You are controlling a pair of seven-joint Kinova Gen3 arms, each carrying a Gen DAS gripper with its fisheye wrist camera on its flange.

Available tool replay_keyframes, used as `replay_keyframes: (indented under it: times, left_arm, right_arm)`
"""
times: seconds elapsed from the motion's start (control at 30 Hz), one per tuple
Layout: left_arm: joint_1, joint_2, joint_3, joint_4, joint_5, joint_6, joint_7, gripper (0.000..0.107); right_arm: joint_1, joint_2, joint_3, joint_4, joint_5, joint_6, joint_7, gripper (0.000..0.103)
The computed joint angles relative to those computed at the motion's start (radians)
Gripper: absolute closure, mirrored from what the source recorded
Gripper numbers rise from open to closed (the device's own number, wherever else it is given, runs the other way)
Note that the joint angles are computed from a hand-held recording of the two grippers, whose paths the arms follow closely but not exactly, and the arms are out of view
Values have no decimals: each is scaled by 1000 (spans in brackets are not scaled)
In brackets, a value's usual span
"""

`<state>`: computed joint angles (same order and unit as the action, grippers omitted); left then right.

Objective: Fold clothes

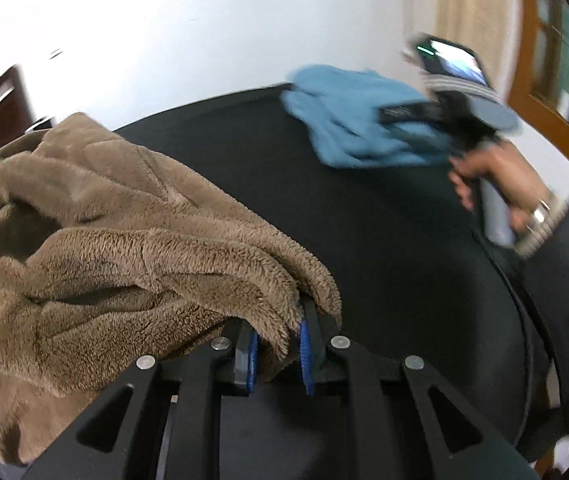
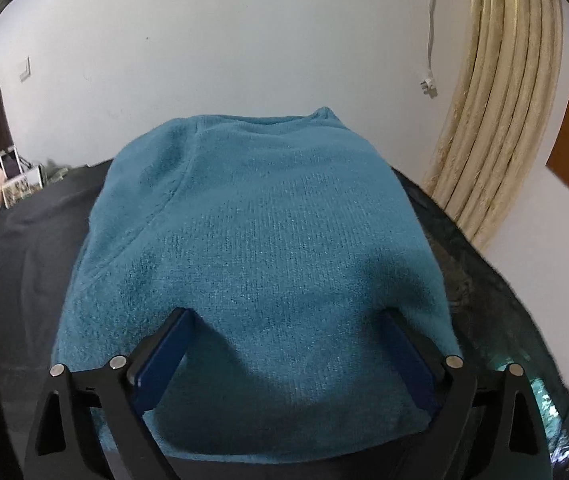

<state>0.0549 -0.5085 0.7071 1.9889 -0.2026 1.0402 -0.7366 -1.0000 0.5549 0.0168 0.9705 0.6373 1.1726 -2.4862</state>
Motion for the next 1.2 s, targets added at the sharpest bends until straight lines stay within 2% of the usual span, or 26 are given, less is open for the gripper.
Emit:
replay_keyframes:
  times: [0.1,0.27,0.37,0.43,0.53,0.57,0.6,0.73,0.83,0.9,1.07,1.2]
  left_arm:
    - [45,8,0,-10,7,5,-48,90]
    - [113,-24,-46,-6,24,41,-136,86]
    - [145,-64,-106,-4,55,72,-186,81]
    - [159,-122,-137,-6,84,111,-208,73]
    - [176,-245,-220,-7,125,167,-236,44]
    - [179,-285,-248,-10,136,187,-244,30]
    - [181,-320,-276,-14,143,206,-253,27]
    - [183,-432,-398,-34,168,270,-288,25]
    - [151,-458,-480,-16,189,286,-300,24]
    - [124,-459,-556,20,226,260,-308,24]
    - [145,-440,-776,128,393,131,-308,24]
    - [48,-392,-824,165,444,114,-288,24]
  right_arm:
    - [-51,-8,23,33,39,15,-26,7]
    - [-85,-139,-35,246,112,-145,-182,7]
    - [-93,-194,-95,303,135,-231,-220,6]
    - [-102,-211,-131,312,140,-276,-207,6]
    - [-116,-222,-163,320,140,-335,-178,6]
    - [-130,-224,-166,327,147,-346,-179,6]
    - [-143,-225,-168,331,155,-351,-181,6]
    - [-176,-223,-176,340,159,-371,-197,6]
    - [-204,-217,-177,338,160,-363,-220,6]
    - [-216,-215,-175,338,161,-354,-235,6]
    - [-220,-225,-169,362,168,-350,-277,6]
    - [-227,-238,-171,381,202,-320,-323,6]
